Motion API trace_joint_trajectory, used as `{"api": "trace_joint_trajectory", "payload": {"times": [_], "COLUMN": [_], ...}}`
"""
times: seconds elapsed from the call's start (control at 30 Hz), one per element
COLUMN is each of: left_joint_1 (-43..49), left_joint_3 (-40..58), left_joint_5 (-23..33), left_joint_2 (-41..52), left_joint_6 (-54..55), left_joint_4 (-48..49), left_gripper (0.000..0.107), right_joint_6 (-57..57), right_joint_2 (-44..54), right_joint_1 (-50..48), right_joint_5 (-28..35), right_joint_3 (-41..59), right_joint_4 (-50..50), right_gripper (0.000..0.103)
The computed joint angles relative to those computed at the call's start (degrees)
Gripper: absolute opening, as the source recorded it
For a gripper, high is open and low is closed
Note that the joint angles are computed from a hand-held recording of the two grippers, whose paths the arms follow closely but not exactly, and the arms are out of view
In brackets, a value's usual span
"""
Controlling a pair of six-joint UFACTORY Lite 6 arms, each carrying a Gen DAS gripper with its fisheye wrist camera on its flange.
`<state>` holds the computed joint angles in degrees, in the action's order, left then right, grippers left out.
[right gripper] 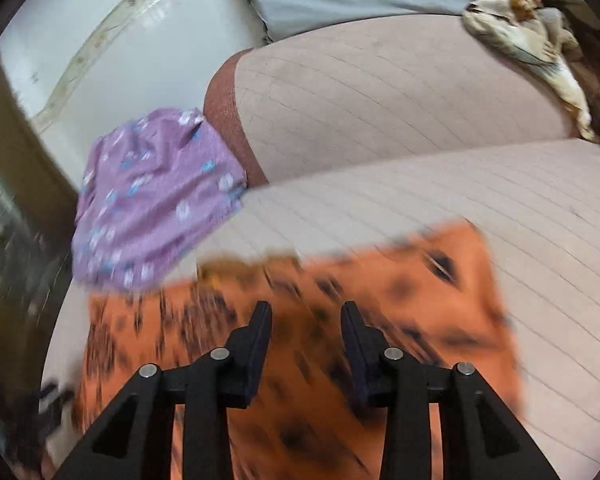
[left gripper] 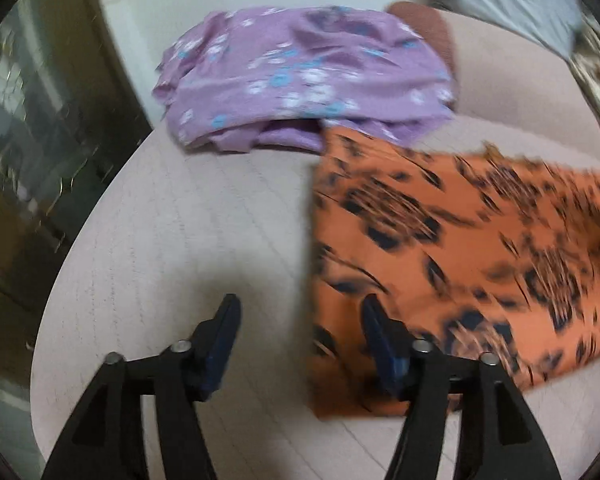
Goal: Fold small clothes
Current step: 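Lift the hem with both grippers and fold it toward the gold collar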
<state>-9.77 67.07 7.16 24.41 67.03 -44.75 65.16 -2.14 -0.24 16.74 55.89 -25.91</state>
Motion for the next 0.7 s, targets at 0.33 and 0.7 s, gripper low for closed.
{"api": "trace_joint_trajectory", "payload": {"times": [0.33, 0.7], "left_joint_1": [2.37, 14.4], "left_joint_3": [-0.57, -3.9], "left_joint_5": [5.99, 31.1], "left_joint_2": [-3.08, -1.76], "left_joint_6": [-33.38, -16.8], "left_joint_4": [30.19, -0.77], "left_gripper": [0.081, 0.086], "right_joint_6": [-3.0, 9.72], "right_joint_2": [-45.88, -76.93], "right_joint_1": [1.94, 11.43], "right_joint_5": [11.18, 4.68], "right_joint_3": [-37.09, -58.23], "right_joint_4": [14.88, 34.64], "right_gripper": [0.048, 0.069]}}
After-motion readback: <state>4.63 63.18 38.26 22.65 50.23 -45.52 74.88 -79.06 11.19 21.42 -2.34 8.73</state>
